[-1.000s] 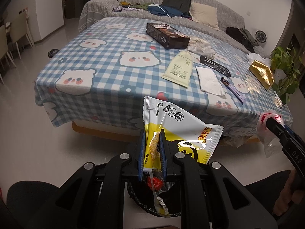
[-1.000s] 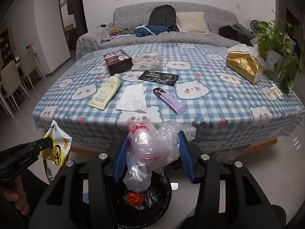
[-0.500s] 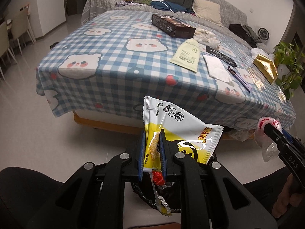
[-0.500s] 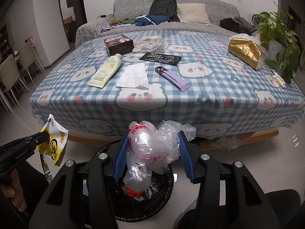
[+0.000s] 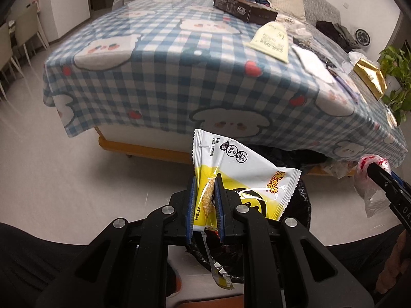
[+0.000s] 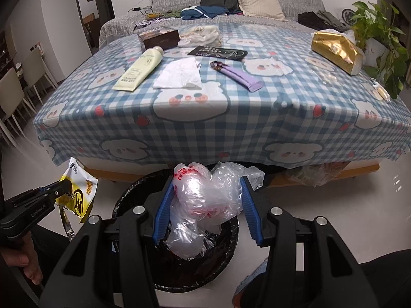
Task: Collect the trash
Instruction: 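Carry the yellow packet and clear plastic bag down over the black trash bin, then open the right gripper to drop the clear plastic bag into the bin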
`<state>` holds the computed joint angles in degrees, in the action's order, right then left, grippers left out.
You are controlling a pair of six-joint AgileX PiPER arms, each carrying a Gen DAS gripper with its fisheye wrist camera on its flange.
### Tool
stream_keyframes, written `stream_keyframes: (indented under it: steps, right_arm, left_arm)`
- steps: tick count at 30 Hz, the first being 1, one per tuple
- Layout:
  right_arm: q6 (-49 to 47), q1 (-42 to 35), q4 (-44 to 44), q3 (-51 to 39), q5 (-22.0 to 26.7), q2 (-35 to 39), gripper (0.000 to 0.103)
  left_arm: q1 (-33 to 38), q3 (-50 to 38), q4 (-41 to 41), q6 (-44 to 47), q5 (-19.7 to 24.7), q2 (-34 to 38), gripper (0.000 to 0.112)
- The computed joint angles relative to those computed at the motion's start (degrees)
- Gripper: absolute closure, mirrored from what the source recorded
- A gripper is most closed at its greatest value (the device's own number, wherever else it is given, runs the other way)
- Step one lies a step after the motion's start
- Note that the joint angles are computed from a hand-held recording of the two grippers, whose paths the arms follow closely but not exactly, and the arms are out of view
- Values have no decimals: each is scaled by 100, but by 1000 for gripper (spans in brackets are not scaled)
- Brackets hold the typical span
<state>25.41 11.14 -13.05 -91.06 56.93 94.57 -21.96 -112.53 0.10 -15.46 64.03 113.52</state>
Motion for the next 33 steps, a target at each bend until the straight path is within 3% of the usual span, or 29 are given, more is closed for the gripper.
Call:
stream_keyframes:
  steps: [6,21,33]
  right_arm:
    - [-30,27,108,77,-120,286,55]
    - [-234,123,349,-172,-263,1353,55]
    - [-537,314,642,-1035,20,2255,53]
  left_arm:
    - [100,186,-170,119,-251,131,99]
    - [155,-136,-132,327,-312,909,99]
    - [328,-141,-32,342,-305,1054,99]
